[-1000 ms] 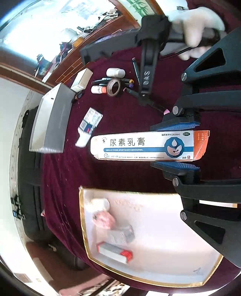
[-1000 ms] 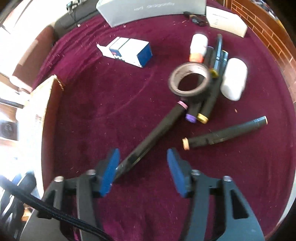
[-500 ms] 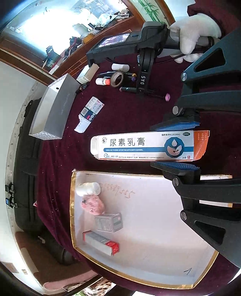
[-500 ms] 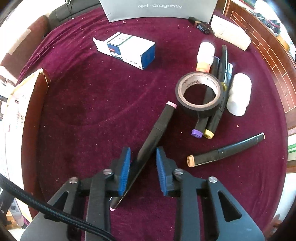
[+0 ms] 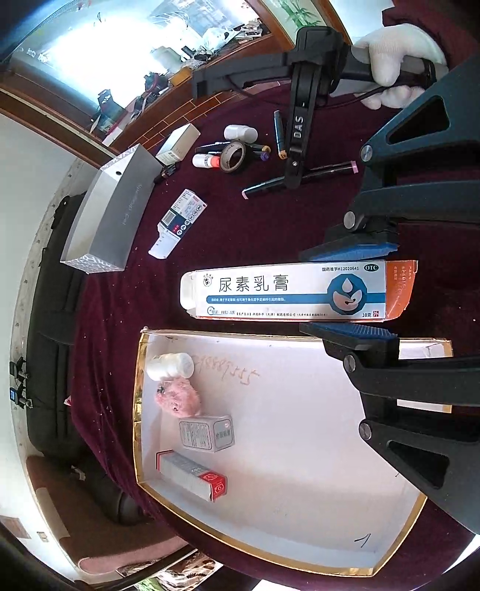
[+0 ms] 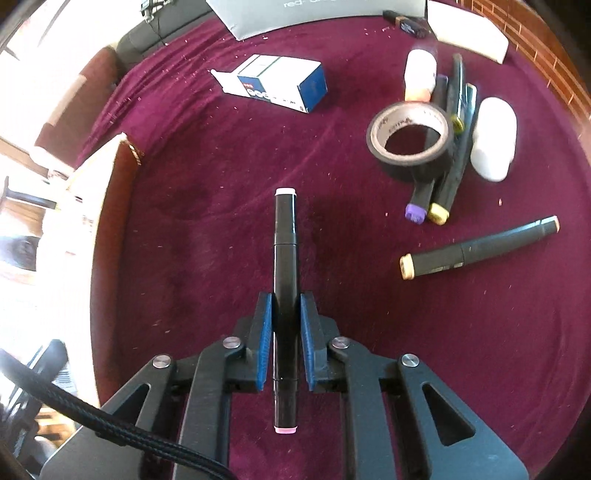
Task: Organize objects
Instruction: 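Lower the ointment box and black marker into the tray and open both grippers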
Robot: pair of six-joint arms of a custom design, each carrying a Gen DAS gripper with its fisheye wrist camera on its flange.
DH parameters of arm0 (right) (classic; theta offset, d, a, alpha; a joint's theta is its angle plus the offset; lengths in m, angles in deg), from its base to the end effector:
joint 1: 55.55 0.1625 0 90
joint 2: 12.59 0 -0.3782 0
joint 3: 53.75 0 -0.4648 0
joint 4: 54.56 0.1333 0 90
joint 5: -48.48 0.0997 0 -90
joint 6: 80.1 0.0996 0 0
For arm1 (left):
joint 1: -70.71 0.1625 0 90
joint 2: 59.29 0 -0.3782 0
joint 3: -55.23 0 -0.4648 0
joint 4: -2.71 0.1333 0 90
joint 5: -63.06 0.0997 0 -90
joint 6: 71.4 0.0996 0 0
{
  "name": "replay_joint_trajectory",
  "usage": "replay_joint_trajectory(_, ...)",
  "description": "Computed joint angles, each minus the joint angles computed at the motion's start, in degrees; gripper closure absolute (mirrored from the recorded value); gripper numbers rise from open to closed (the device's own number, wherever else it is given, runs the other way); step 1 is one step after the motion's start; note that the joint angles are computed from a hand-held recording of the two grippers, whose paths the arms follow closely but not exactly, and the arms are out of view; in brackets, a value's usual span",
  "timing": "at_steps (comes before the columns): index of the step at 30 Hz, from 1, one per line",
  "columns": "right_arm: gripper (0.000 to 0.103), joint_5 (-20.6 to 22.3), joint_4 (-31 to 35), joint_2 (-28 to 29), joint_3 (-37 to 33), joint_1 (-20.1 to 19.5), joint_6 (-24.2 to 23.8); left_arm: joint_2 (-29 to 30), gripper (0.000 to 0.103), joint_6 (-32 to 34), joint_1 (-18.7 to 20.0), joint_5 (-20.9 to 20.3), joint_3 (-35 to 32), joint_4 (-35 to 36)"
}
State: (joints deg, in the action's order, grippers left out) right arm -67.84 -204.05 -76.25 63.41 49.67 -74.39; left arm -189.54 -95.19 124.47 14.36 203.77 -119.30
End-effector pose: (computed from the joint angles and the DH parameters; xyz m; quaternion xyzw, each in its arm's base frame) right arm 0.2311 -0.5100 0.0494 0.0688 -0.9700 0.0913 0.2143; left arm -0.0237 -0.3689 0.2562 0.0589 0.9281 -0.2719 0.2473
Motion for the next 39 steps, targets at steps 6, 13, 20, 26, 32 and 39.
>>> replay_joint_trajectory(6, 0.09, 6.3, 0.4, -2.6, 1.2, -0.5, 0.6, -2.7, 0.078, -1.2, -1.3, 0.4, 0.6, 2.1)
replay_joint_trajectory(13, 0.09, 12.6, 1.3, -4.6, 1.6, 0.6, 0.4, -8.5, 0.078, -4.4, -2.6, 1.2, 1.4, 7.8)
replay_joint_trajectory(20, 0.09, 16.7, 2.0, -1.9, -0.7, 3.1, 0.3, -12.9, 0.078, -5.8, -1.6, 3.8, 0.8, 12.3)
replay_joint_trajectory(26, 0.09, 19.1, 3.5, 2.6, -4.1, 6.2, 0.0, -14.4, 0.078, -2.9, 3.6, 4.7, -0.7, 11.5)
replay_joint_trajectory(32, 0.09, 22.1, 5.2, 8.9, -8.4, 8.4, 1.2, -12.7, 0.078, 2.3, 9.8, 3.8, -2.3, 7.8)
replay_joint_trajectory(39, 0.09, 24.6, 6.2, 16.0, -12.9, 10.3, 3.4, -6.9, 0.078, 9.3, 17.6, 1.7, -5.2, 2.4)
